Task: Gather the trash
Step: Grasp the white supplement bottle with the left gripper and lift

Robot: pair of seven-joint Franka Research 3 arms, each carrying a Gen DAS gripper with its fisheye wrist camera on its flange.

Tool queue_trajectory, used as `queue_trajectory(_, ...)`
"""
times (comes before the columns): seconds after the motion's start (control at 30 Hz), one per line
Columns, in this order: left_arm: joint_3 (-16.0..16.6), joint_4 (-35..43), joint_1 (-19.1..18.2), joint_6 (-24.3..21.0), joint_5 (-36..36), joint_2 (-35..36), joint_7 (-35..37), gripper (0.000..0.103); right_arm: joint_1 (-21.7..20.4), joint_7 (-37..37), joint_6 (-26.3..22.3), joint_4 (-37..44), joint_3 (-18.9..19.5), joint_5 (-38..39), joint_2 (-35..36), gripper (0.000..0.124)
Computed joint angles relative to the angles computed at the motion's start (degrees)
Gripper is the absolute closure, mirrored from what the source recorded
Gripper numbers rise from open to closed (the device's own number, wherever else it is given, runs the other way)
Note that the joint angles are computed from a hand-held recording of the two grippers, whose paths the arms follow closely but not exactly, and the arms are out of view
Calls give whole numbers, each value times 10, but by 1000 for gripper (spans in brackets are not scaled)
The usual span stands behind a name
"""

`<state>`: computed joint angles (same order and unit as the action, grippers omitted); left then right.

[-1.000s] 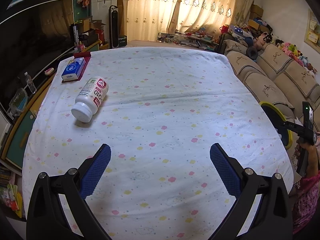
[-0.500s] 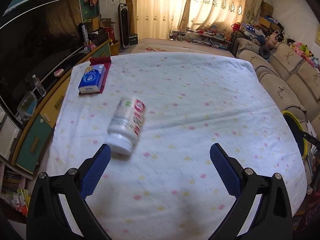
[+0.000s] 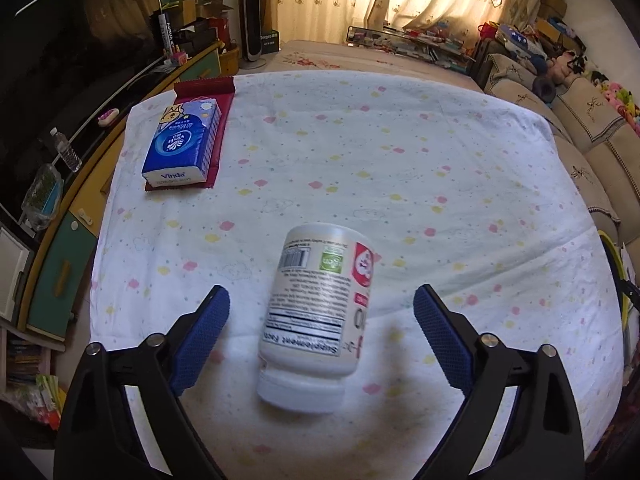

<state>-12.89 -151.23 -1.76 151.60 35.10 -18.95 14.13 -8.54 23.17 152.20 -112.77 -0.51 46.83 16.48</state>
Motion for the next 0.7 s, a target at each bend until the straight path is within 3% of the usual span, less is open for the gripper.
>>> queue_trajectory(0.23,14,6,2,8,-11,22,37,21,7,1,1,-5,2,-9,0,71)
queue_trajectory(0.7,9,27,-3,-22,1,37,36,56,4,-6,-5,-6,2,-6,1,71)
